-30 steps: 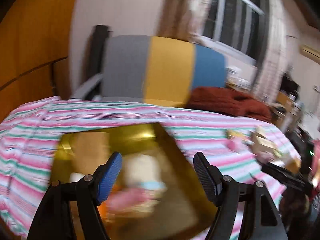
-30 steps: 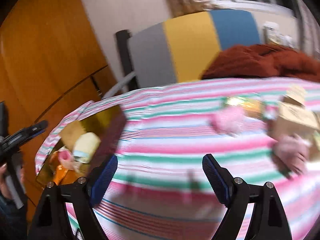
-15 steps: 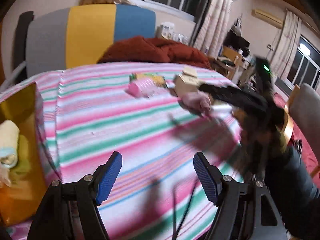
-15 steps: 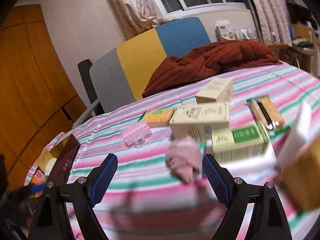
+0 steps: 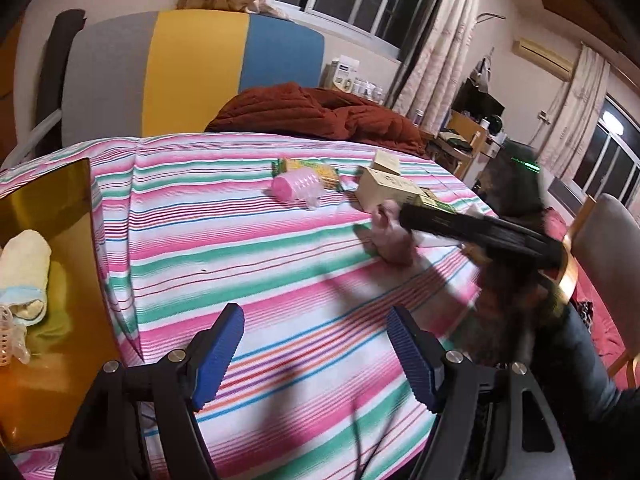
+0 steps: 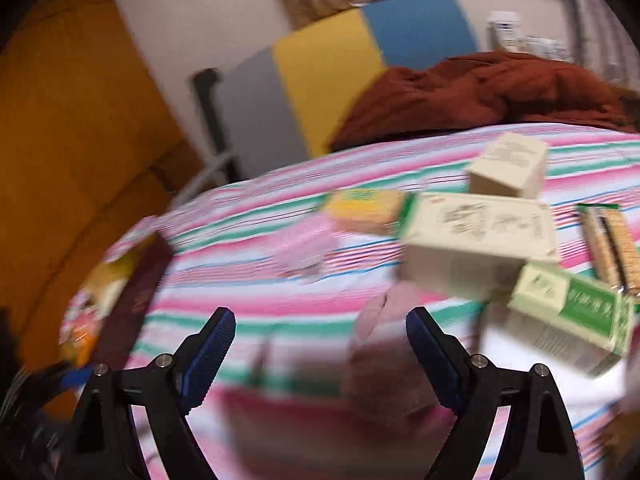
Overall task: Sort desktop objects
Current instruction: 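Move both tools back from the gold tray toward the items on the bed, then grasp the pink hair roller with the left tool while the right tool approaches the pink sock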
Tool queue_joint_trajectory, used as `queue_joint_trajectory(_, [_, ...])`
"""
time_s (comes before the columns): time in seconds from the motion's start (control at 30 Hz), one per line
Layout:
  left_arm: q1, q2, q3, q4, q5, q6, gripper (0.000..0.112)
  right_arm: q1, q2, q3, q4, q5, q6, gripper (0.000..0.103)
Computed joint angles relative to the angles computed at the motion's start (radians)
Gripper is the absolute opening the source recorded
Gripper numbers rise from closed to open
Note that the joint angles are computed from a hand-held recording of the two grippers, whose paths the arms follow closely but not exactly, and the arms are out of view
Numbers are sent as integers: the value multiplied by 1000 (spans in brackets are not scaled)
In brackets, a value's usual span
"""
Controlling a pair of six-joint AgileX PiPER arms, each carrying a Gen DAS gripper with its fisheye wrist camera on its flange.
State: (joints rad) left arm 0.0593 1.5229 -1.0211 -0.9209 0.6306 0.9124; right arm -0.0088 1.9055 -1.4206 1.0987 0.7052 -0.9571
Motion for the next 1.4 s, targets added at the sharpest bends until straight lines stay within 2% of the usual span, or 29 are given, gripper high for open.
queue_joint_trajectory(0.13, [-23,27,-34,70,-19,-88,75,-53,-102,150,163,170,-193,89])
queue_joint_trajectory(0.23, [-55,56,-88,180,-33,-220,75,-73,-178,252,226,179,-276,89])
queue_joint_trajectory(0.3, [-80,85,-144,272,-32,-332,75,-68,-221,307,242,111,-305,90])
queue_joint_trajectory(0.33, [-97,109,-192,341,-19,-410,75,-61,-240,331,246,61,-316,90])
queue_joint_trajectory(0.5, [-163,217,-382,518,31,-596,75,14,-254,384,238,-218,-316,90])
queue_joint_trajectory(0.53, [-179,241,-421,550,33,-621,75,25,-246,391,247,-254,-326,90])
queue_joint_trajectory(0.67, [-234,371,-606,680,78,-717,75,46,-210,413,328,-315,-411,90])
queue_joint_trajectory(0.77, [-264,478,-745,743,115,-756,75,38,-197,426,423,-299,-510,90])
queue_joint_trajectory(0.97, [-302,653,-998,798,207,-787,74,-18,-169,421,454,-192,-510,90])
queue_joint_trajectory(1.17, [-341,803,-1217,909,278,-797,74,-42,-160,421,477,-142,-513,90])
queue_joint_trajectory(1.27, [-345,892,-1360,928,342,-792,74,-46,-157,421,478,-129,-511,90])
queue_joint_trajectory(1.37, [-343,1007,-1562,934,453,-785,73,-57,-147,416,482,-103,-510,92])
queue_joint_trajectory(1.4, [-341,1015,-1573,931,458,-786,73,-60,-144,414,485,-96,-511,92])
